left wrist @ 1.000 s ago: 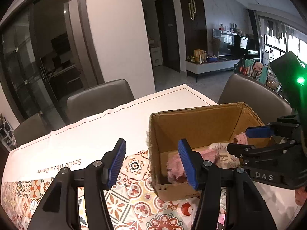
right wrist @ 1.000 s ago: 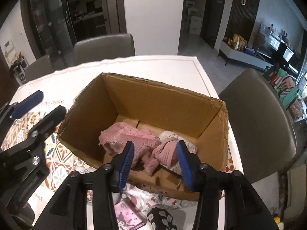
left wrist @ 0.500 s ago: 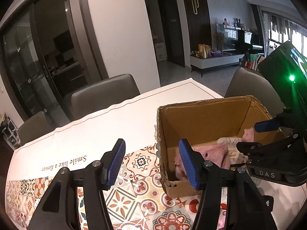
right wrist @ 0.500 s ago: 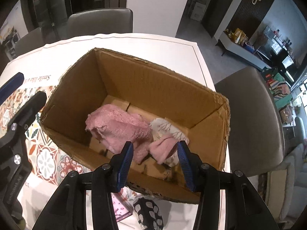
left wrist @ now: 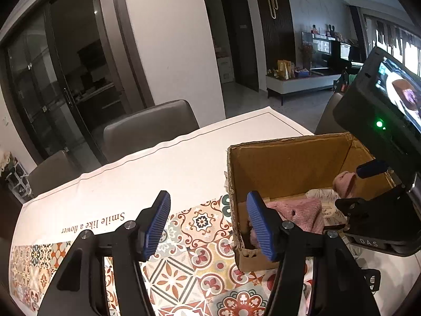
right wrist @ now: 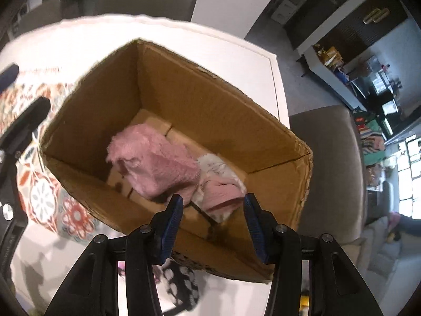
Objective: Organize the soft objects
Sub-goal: 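Move both tools away from the box toward the slipper and white cloth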
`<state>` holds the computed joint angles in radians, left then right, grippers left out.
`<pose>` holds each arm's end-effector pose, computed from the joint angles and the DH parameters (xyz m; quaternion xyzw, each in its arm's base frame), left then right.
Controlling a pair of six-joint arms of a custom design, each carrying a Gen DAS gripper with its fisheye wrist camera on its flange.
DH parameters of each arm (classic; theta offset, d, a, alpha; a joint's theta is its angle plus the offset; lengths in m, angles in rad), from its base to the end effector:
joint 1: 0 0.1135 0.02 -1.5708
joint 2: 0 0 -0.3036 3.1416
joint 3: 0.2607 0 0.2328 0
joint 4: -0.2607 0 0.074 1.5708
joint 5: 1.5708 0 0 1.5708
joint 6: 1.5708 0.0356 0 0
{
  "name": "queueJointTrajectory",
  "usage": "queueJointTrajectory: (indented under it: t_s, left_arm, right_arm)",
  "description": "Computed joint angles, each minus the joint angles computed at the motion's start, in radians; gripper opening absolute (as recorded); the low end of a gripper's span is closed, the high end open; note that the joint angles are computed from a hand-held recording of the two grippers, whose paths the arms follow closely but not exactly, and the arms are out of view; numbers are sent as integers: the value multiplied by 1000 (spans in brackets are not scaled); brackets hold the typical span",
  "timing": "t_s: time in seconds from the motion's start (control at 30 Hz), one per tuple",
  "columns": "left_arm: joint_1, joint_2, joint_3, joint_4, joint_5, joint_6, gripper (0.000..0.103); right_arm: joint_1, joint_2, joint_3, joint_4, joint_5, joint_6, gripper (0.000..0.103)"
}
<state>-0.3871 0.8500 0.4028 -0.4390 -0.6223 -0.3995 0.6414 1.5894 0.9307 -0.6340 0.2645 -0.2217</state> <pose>0.1129 -0.0236 0.2187 -0.1083 0.8961 0.1439 0.4057 0.2219 0.1541 0.2226 -0.3940 0.8993 -0.0991 0.1616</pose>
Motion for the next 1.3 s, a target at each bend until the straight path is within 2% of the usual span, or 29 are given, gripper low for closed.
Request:
queueJointTrajectory:
  t_s: [0.17,0.27,0.33,0.37,0.43,0.47,0.5,0.53,0.57,0.6,0.63,0.67,0.77,0.87,0.93,1.13,1.3]
  left_arm:
    - [17,-10,8,-4,10,8,61]
    - [24,-30,17,-16,24,0,62]
    - [18,-33,25,-24,15,-8,63]
    - [11,-33,27,-28,0,-9,64]
    - [0,-29,26,-26,-22,-11,66]
    - [4,-24,25,-22,-19,-11,66]
    - [9,-16,24,-18,-19,-8,66]
    - [12,-11,20,-10,-19,-9,66]
    - [16,-9,19,-7,-13,-10,66]
    - [20,-5,19,-4,-6,-10,66]
    - [24,-2,18,0,-3,-8,66]
    - [19,-1,18,1,-5,-9,66]
    - [-7,-2,28,-13,-18,-28,66]
    - [-27,-1,34,-24,-31,-41,66]
    - [-41,-5,42,-42,-34,-55,66]
    - [-182,-4,76,-147,-118,-169,66]
    - [-370,14,127,-311,-225,-357,66]
  right_arm:
    - [9,40,77,-100,8,10,49]
    - [-37,48,120,-153,-120,34,49]
    - [-106,34,129,-159,-294,57,49]
    - [-117,32,125,-152,-313,69,49]
    - [-82,4,86,-97,-210,95,49]
    - [-115,-4,79,-93,-303,82,49]
    - [-127,-4,77,-92,-319,94,49]
    - [-104,-8,67,-77,-225,131,49]
    - [-93,-35,44,-39,-192,122,49]
    - [-115,-46,42,-27,-252,100,49]
    - [-127,-48,41,-27,-253,118,49]
    - [-115,-46,43,-34,-203,138,49]
    - [-142,-102,12,0,-305,85,49]
    - [-138,-124,-6,12,-281,77,49]
    - [-148,-124,-1,-3,-311,92,49]
    - [-164,-216,-52,8,-303,99,49]
    - [-175,-337,-114,35,-280,92,49]
